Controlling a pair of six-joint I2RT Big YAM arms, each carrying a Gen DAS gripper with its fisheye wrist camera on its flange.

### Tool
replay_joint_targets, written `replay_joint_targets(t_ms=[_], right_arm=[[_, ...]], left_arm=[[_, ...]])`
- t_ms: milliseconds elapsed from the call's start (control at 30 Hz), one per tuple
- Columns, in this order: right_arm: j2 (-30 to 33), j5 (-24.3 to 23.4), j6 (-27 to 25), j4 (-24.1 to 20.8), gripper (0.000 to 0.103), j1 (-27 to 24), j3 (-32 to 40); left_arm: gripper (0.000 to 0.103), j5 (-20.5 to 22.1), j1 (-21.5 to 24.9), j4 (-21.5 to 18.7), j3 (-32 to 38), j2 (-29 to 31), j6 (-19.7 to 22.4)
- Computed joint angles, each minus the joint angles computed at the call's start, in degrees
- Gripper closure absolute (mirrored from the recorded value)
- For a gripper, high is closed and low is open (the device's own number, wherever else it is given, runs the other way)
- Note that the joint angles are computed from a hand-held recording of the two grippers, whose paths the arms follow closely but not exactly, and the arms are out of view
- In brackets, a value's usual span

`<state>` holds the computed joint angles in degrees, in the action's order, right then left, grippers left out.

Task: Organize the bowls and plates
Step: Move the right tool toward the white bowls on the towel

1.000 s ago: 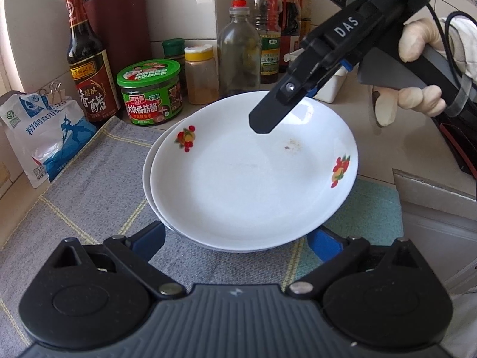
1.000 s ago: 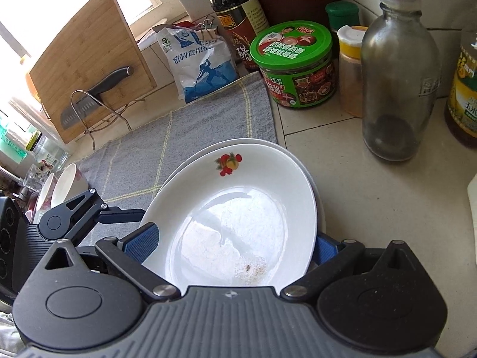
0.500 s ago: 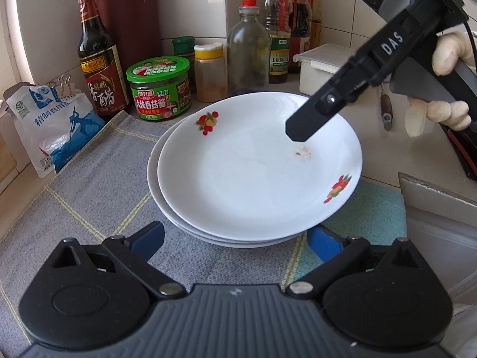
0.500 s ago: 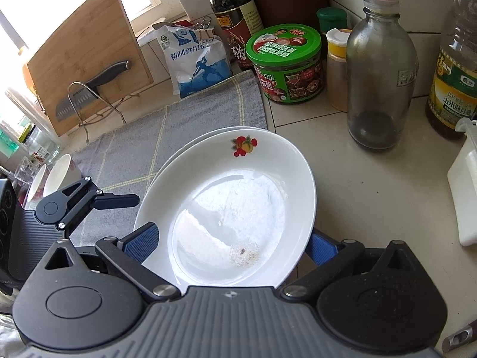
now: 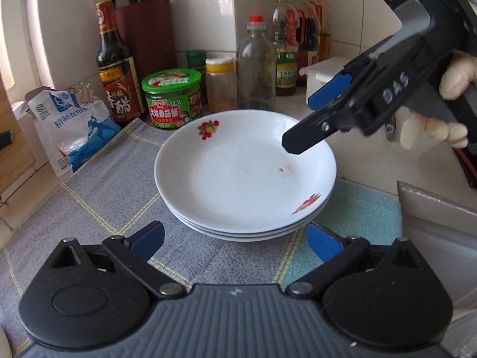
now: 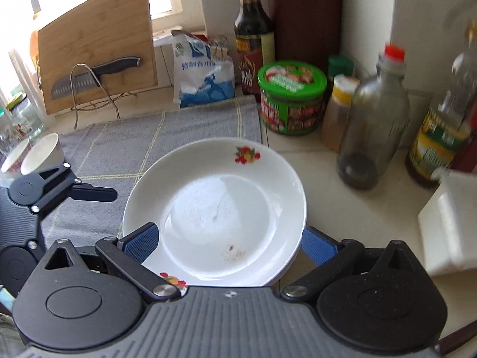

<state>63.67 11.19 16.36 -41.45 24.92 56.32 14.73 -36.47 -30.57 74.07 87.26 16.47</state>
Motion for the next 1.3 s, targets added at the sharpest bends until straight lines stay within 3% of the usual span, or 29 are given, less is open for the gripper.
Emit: replay_joint_targets(t_ms=[100,200,367,533,600,900,1067,1300], right_arm=[[0.2,5.7,-2.3,1.1,0.0,3.8,0.4],[0.2,8.2,-3.6,2.8,0.0,7.0,0.4],[2.8,10.0,-4.2,5.0,0.0,11.0,1.8],[6.3,6.2,-3.3,8.1,0.0,14.1,4.3],[8.0,2.3,-4.3,9.1,0.0,15.2,5.7],[18.5,-6.7,-9.1,12.9,0.0,20.3,15.7],[24.5,-9.9,-10.5,12.4,0.0,22.9,22.1],[31.3,-13.4,-12.2,9.4,0.0,25.6,29.4]], left_arm=[[0.001,-1.5,0.4,2.5,-2.2,-2.5,-2.0],[0.001,-4.1,0.8,4.8,-4.8,-5.5,-4.6],[0.001,-10.7,1.5,4.9,-8.9,-10.9,-9.3],[0.001,-17.2,2.7,1.6,-12.7,-16.8,-14.5],[0.001,-20.5,2.9,1.0,-14.5,-19.5,-16.5],[0.001,-32.8,7.2,-4.4,-21.8,-31.3,-23.2],[0.001,-34.3,12.4,-6.6,-25.3,-35.7,-23.3],[0.001,-28.8,19.2,-5.8,-29.1,-37.6,-19.6]])
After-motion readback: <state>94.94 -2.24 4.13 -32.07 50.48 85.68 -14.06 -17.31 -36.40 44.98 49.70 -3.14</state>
